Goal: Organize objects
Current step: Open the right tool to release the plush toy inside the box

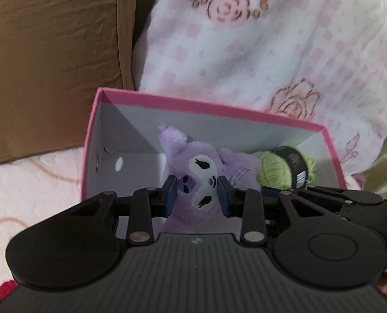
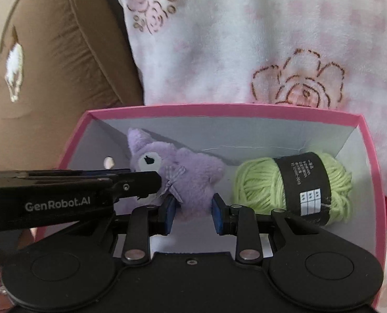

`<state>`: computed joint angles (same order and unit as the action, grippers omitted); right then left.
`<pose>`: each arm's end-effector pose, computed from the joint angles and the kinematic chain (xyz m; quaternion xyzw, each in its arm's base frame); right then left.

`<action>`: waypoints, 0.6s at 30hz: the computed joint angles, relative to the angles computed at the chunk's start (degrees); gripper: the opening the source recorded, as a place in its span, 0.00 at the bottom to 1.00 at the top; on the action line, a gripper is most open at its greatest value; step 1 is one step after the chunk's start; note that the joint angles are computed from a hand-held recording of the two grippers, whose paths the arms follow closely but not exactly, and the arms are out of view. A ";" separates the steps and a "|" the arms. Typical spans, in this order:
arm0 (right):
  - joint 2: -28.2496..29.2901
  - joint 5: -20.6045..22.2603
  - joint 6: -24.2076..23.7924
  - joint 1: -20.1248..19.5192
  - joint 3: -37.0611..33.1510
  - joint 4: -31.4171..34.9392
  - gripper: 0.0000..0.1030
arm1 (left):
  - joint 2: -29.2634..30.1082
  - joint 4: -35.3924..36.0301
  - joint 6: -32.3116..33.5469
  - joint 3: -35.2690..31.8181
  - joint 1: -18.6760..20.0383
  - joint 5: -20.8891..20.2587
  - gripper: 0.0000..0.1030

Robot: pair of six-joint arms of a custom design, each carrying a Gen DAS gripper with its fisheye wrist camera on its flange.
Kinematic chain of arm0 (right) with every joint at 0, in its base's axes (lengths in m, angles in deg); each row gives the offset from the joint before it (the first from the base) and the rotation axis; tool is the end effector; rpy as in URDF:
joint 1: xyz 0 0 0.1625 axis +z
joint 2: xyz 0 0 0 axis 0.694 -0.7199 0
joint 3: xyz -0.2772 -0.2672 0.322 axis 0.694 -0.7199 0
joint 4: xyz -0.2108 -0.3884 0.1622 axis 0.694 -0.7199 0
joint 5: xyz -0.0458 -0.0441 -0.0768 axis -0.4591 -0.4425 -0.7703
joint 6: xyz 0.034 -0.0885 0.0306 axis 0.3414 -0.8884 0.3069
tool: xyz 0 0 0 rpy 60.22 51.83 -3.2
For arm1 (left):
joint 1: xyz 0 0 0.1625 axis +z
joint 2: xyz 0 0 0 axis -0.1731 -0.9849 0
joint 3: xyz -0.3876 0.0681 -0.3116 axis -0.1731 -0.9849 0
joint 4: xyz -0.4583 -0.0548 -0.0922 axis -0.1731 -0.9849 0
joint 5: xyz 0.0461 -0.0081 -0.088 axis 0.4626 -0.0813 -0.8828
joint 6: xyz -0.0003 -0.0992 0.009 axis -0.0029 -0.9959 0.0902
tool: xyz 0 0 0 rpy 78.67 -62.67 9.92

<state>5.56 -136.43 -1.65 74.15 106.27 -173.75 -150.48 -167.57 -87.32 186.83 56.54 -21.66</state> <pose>0.3382 -0.4145 -0.0788 0.3974 -0.8994 0.1081 0.1466 0.0053 -0.3102 0.2617 -0.1183 0.8656 -0.4195 0.2465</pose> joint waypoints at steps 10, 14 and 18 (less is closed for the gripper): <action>1.74 -1.88 -1.04 -0.60 -1.34 1.06 0.31 | 7.56 -5.61 -0.33 -0.58 2.86 0.09 0.28; 2.85 -3.36 -2.43 0.11 -2.08 0.44 0.30 | 9.06 -3.99 -3.94 -1.80 4.27 -0.34 0.29; 2.96 -4.70 -4.20 0.83 -1.66 -0.73 0.30 | 10.32 -6.15 -4.63 -1.91 5.11 -0.68 0.29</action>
<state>8.53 -141.13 -5.85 74.98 104.61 -174.48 -140.16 -173.72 -91.95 184.92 61.65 -22.34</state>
